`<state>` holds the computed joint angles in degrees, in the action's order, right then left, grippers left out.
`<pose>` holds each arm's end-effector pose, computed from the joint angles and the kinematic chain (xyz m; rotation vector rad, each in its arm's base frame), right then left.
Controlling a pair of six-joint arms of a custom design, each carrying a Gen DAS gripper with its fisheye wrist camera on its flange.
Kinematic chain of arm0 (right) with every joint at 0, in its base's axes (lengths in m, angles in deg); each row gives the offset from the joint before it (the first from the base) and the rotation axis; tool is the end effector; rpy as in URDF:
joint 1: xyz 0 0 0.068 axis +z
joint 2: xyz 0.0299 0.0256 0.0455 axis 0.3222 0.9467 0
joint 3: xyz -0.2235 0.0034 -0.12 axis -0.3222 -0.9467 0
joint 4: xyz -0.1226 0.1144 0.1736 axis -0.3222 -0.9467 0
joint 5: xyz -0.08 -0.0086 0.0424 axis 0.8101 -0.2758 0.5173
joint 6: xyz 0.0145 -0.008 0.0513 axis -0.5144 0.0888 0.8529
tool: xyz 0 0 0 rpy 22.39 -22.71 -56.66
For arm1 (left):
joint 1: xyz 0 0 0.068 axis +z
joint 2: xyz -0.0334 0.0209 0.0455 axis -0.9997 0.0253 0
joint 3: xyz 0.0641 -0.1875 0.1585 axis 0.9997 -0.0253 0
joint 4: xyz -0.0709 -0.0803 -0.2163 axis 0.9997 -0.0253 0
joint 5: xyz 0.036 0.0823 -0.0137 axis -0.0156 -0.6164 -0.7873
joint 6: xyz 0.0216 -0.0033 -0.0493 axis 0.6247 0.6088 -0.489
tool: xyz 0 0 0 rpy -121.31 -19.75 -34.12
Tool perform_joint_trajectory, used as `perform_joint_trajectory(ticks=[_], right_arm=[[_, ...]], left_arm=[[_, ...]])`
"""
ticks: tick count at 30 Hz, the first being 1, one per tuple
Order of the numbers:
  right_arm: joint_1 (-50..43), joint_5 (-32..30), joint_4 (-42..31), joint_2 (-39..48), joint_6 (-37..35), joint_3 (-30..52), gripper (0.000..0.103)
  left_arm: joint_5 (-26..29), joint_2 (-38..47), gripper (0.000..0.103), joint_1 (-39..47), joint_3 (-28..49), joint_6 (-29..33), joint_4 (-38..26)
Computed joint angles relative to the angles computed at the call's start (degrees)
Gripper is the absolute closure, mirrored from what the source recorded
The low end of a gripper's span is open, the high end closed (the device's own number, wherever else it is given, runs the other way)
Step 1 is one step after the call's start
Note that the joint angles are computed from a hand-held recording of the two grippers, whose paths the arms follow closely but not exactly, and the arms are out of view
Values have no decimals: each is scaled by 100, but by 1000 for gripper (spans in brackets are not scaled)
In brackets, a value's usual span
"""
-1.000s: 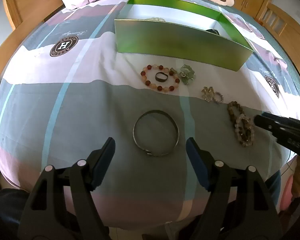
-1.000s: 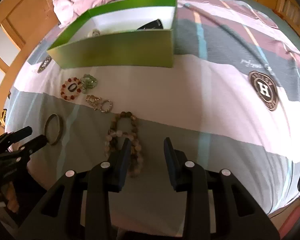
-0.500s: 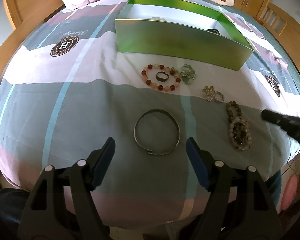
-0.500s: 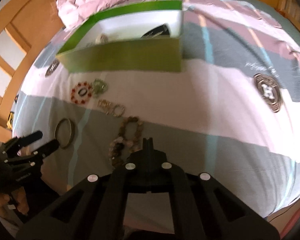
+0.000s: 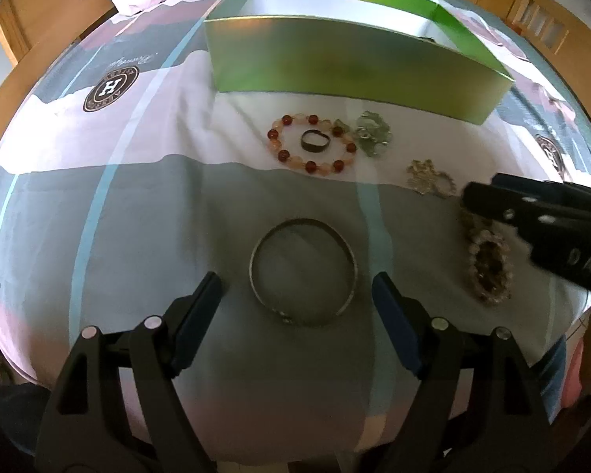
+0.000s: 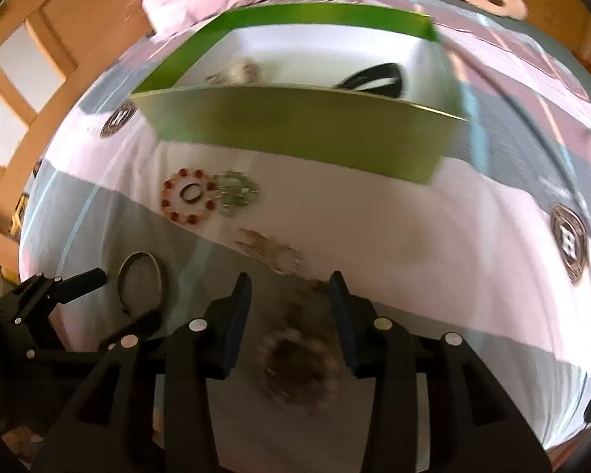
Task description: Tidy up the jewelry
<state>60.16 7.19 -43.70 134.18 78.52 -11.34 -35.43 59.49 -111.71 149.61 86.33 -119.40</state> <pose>0.2655 0.2239 0.1921 0.1149 2.7160 0.1488 0.2945 -0.1274 0.1714 0.5407 2.7042 -0.1646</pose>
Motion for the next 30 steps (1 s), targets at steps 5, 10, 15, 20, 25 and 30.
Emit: perform_joint_trajectory(ticks=[5, 10, 15, 20, 25, 30], right_arm=[[-25, 140, -191, 759, -338, 807, 62], [-87, 229, -482, 1304, -453, 1380, 66], [-144, 157, -220, 990, -321, 937, 81], [-127, 362, -148, 124, -50, 172, 81], [-108, 670, -322, -1152, 527, -942, 81], [-235, 685, -593, -2073, 1166, -2087, 81]], left_arm=[[-11, 210, 24, 67, 111, -11, 51], [-85, 274, 23, 38, 114, 50, 134], [-80, 292, 21, 33, 81, 62, 202], [-174, 201, 39, -57, -18, 131, 351], [-123, 107, 44, -127, -18, 122, 311], [134, -64, 44, -320, -125, 177, 401]])
